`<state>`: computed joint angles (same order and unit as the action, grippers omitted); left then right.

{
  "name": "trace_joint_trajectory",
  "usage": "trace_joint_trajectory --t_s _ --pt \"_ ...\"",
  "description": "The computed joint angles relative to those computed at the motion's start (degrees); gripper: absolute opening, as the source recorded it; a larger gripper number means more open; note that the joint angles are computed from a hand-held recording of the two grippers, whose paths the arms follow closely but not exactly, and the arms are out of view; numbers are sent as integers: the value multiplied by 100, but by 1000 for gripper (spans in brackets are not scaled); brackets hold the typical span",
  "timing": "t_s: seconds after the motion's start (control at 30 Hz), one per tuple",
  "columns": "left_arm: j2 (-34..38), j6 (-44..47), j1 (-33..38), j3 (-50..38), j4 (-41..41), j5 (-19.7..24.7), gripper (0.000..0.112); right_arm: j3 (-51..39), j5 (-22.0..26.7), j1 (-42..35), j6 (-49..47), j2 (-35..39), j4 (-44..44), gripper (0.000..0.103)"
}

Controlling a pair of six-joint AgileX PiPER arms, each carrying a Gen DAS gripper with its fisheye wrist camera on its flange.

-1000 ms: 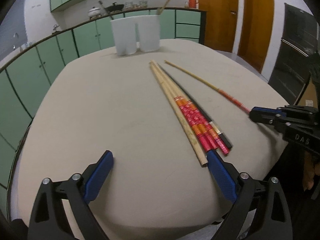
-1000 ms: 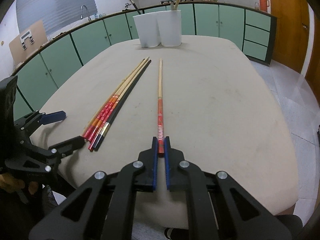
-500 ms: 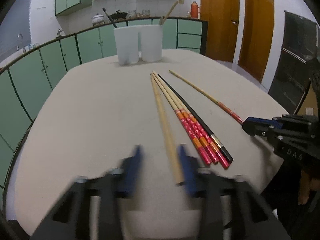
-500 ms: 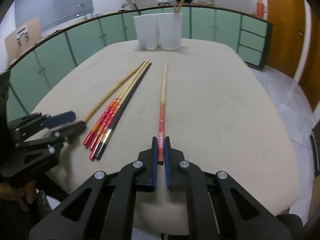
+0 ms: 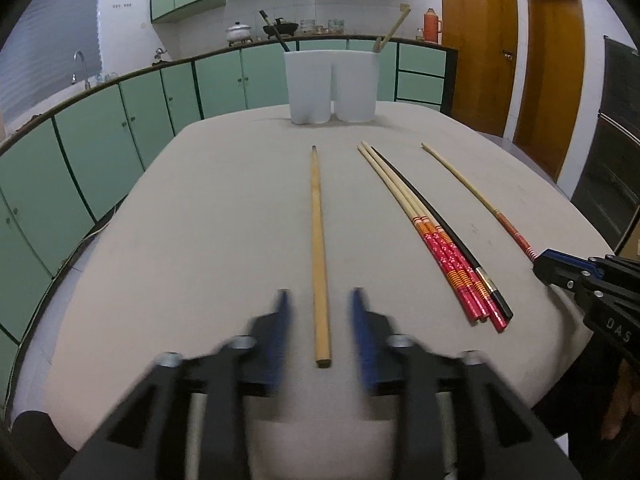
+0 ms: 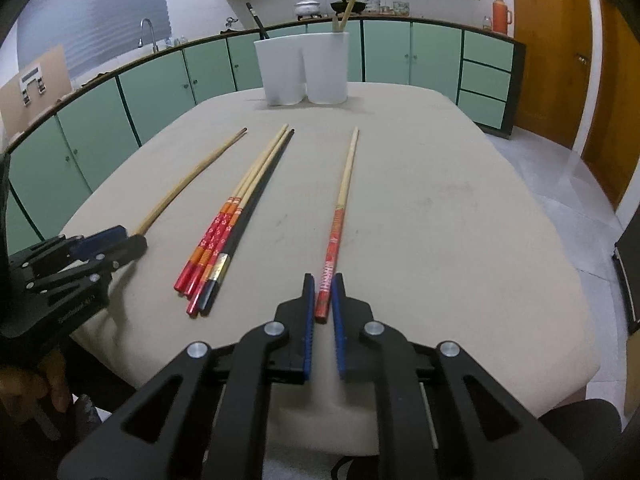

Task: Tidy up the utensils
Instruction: 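Grasp a plain wooden chopstick with the left tool, then lift the wooden chopstick with the left tool while the right tool carries the red chopstick to the holder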

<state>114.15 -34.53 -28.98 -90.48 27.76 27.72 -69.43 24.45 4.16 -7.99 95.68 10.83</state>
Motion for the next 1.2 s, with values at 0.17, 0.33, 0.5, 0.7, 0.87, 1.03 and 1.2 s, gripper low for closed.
trace_joint_trajectory --t_s 0.17,0.33,0.5,0.7,0.87,1.03,1.2 --pt "78 777 154 -74 -649 -275 17 -110 60 -28 -77 90 98 8" --pt "66 1680 304 -410 -1832 44 7 -197 292 -105 -159 -37 311 5" --pt "-228 1956 419 -775 -2387 655 7 -475 696 -241 -192 -513 507 5" --pt "-468 2226 474 -1440 -2466 1190 7 -1458 1384 -294 -224 -702 427 5" --pt "-404 2542 543 -2216 -2619 1587 7 -2532 2003 -304 -346 -437 330 5" --pt "-11 2842 630 -3272 -2844 2182 7 -3753 2714 -239 -375 140 198 5" --pt "894 3055 789 -5164 -3150 3356 7 -5345 3688 -259 -390 979 125 5"
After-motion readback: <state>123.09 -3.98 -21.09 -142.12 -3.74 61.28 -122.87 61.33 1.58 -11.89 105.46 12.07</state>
